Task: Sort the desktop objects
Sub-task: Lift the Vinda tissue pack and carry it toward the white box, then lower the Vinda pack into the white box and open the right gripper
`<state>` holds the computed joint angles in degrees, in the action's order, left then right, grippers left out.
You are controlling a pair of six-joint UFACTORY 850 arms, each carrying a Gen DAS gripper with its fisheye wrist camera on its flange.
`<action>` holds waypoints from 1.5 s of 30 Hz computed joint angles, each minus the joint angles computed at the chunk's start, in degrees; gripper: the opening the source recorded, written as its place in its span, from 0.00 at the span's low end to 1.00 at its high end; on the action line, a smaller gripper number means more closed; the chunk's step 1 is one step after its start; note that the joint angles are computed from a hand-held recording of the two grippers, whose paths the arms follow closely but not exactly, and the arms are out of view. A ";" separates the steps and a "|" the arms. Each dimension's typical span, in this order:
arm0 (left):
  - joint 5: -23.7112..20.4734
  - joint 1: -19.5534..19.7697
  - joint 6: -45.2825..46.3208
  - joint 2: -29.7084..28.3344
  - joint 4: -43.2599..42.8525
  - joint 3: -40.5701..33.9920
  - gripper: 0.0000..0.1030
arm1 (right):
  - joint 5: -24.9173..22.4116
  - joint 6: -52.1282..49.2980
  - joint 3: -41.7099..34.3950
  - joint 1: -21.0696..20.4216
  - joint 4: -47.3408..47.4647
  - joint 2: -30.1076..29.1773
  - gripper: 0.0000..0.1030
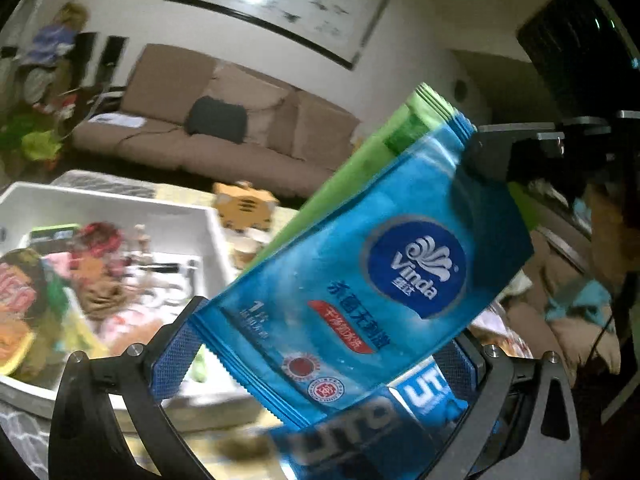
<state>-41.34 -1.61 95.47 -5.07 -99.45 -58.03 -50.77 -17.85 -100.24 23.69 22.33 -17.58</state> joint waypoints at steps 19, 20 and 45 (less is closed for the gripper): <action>7.39 7.72 -30.36 -21.73 18.64 -25.01 1.00 | 7.79 10.64 -33.57 -4.30 18.00 -34.31 0.03; 8.10 7.79 -31.95 -22.22 20.31 -25.54 1.00 | 8.57 9.79 -33.34 -4.70 20.95 -35.10 0.03; 13.74 2.66 -53.36 -23.80 51.89 -28.45 1.00 | -1.68 32.52 -40.98 -1.78 -14.58 -43.98 0.34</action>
